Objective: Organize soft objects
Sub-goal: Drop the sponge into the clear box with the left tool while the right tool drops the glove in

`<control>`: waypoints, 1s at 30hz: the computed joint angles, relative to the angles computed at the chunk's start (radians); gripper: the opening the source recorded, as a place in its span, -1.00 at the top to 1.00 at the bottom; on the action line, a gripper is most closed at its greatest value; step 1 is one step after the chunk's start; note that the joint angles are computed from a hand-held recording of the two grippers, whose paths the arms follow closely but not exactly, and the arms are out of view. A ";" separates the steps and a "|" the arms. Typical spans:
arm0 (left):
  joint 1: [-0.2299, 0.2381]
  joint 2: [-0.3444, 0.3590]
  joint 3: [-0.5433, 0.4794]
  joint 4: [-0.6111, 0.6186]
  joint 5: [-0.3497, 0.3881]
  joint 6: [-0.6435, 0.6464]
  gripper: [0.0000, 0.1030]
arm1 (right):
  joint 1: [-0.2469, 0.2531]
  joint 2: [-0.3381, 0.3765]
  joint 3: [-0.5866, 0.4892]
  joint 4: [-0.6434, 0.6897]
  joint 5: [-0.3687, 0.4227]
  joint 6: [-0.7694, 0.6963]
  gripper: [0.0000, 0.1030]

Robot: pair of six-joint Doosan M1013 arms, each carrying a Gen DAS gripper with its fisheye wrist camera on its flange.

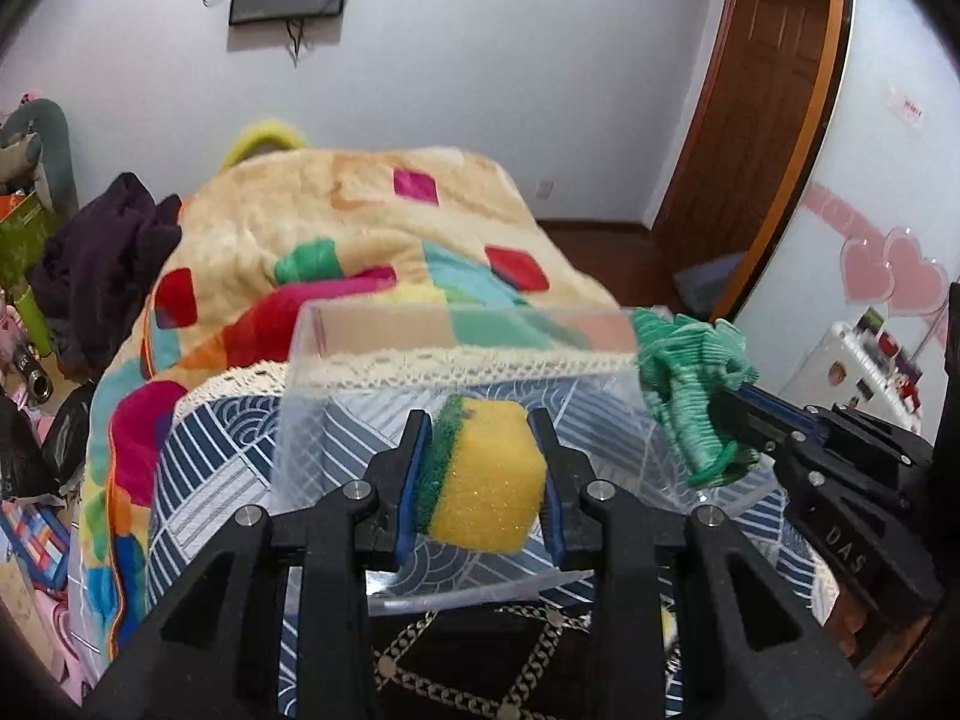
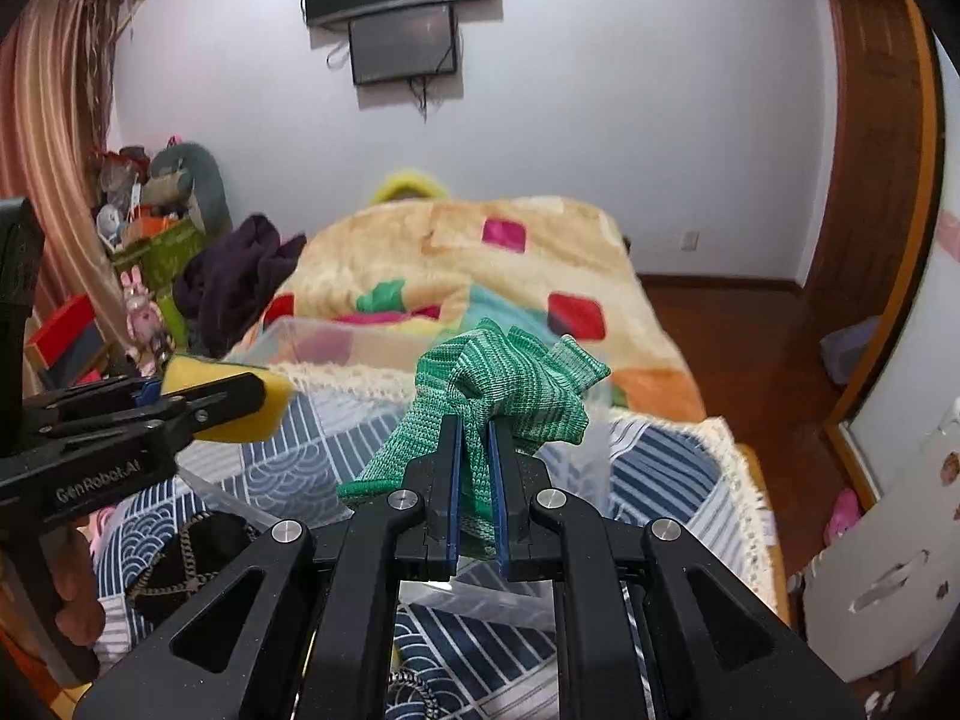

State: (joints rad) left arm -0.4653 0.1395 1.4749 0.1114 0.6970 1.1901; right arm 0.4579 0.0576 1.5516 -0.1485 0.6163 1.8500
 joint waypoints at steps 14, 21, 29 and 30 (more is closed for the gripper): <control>0.011 0.078 -0.072 -0.111 0.172 0.110 0.35 | 0.006 0.054 -0.053 0.013 0.156 -0.073 0.84; -0.002 0.042 -0.037 -0.045 0.128 0.088 -0.13 | 0.010 0.048 -0.054 0.006 0.146 -0.090 0.38; -0.028 -0.048 0.045 0.093 0.042 0.028 -0.50 | 0.024 -0.002 -0.015 -0.064 0.045 -0.033 -0.13; -0.029 -0.058 0.052 0.096 0.039 0.026 -0.55 | 0.026 -0.008 -0.012 -0.074 0.032 -0.026 -0.13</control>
